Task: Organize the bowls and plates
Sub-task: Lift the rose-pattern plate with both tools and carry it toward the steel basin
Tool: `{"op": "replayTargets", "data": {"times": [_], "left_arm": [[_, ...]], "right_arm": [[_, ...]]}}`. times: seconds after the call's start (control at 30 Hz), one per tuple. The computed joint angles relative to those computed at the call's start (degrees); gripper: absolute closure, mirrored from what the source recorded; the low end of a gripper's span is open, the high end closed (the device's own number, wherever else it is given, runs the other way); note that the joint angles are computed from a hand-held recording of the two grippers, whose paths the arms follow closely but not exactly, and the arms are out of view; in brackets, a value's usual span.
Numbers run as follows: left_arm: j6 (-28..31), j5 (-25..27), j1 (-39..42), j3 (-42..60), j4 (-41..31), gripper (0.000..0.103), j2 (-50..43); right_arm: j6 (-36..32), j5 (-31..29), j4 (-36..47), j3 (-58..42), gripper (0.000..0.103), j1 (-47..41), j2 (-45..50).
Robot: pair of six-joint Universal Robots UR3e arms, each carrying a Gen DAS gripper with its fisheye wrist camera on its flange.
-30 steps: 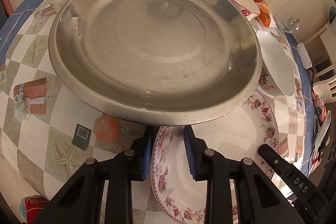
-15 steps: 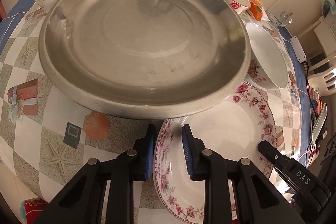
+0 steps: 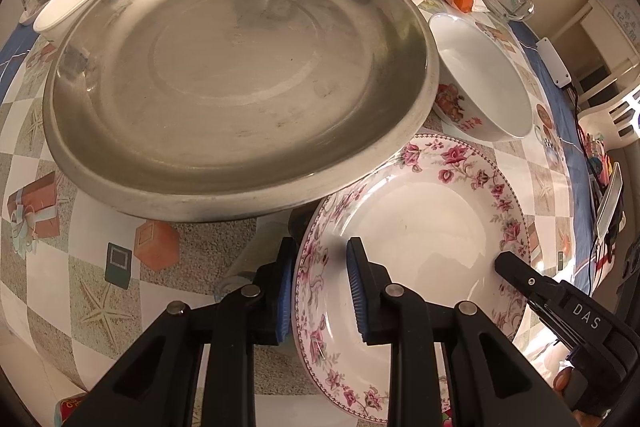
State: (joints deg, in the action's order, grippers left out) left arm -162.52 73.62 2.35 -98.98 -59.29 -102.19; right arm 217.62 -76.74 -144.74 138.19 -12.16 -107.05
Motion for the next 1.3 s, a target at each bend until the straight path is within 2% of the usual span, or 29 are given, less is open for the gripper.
{"op": "replayTargets", "data": {"times": [0.27,1.3], "left_arm": [[2.02,-2.80,0.45,-0.74,0.66,0.077,1.88],[5.28,-5.39,0.20,0.52,-1.92,0.077,4.71]], "right_arm": [[0.05,-2.15,2.17,-2.25,0.086,1.30,0.61],[-3.74,0.57,10.36,2.26,0.085,-4.17,-17.30]]}}
